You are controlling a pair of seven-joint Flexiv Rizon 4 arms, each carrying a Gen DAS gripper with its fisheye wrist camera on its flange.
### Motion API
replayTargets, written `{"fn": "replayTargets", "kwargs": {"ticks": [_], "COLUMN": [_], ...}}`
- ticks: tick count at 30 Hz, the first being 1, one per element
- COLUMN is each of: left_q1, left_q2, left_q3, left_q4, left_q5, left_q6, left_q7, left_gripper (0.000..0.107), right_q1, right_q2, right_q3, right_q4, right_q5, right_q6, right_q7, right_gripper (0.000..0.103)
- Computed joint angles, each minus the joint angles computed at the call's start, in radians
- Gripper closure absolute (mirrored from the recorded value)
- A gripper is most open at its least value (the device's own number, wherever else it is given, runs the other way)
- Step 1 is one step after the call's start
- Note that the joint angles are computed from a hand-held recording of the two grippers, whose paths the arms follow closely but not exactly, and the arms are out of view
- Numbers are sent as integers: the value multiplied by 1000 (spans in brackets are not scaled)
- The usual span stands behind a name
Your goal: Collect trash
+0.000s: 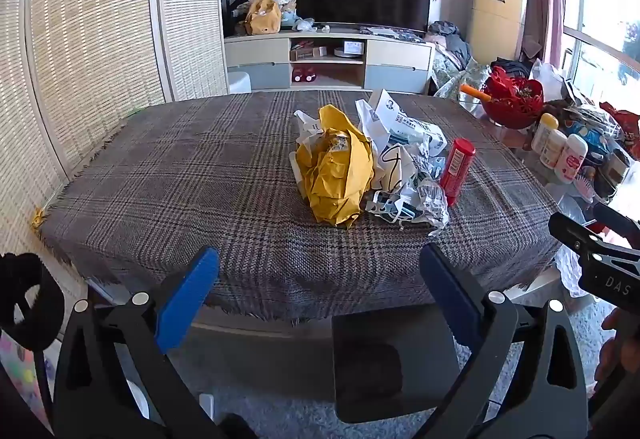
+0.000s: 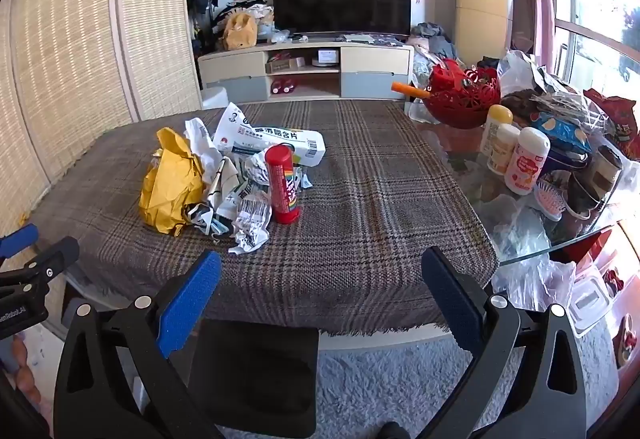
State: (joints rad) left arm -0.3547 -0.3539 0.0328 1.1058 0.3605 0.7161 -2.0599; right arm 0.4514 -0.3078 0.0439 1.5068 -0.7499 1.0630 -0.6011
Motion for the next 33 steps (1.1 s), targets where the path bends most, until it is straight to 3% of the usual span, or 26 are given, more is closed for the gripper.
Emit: {"fn": "replayTargets", "kwargs": {"ticks": [14, 18, 33], "left_q1": [24, -1, -11], "left_q2": [38, -1, -10], "left_q3": [-1, 0, 7], "left_q4": [75, -1, -14], "left_q5": [-6, 28, 37], "left_q6": [45, -9, -20], "left_q7": [6, -6, -15], "left_gripper": [12, 12, 12], "right_q1": [0, -1, -6], "right_q2": [-2, -3, 0], "right_q3": [0, 1, 0], "right_q4": [-2, -5, 3], "right_q5": [-1, 6, 11], "right_q6": [-2, -2, 4], "right_q7": [-2, -8, -5], "right_gripper": [3, 3, 3]}}
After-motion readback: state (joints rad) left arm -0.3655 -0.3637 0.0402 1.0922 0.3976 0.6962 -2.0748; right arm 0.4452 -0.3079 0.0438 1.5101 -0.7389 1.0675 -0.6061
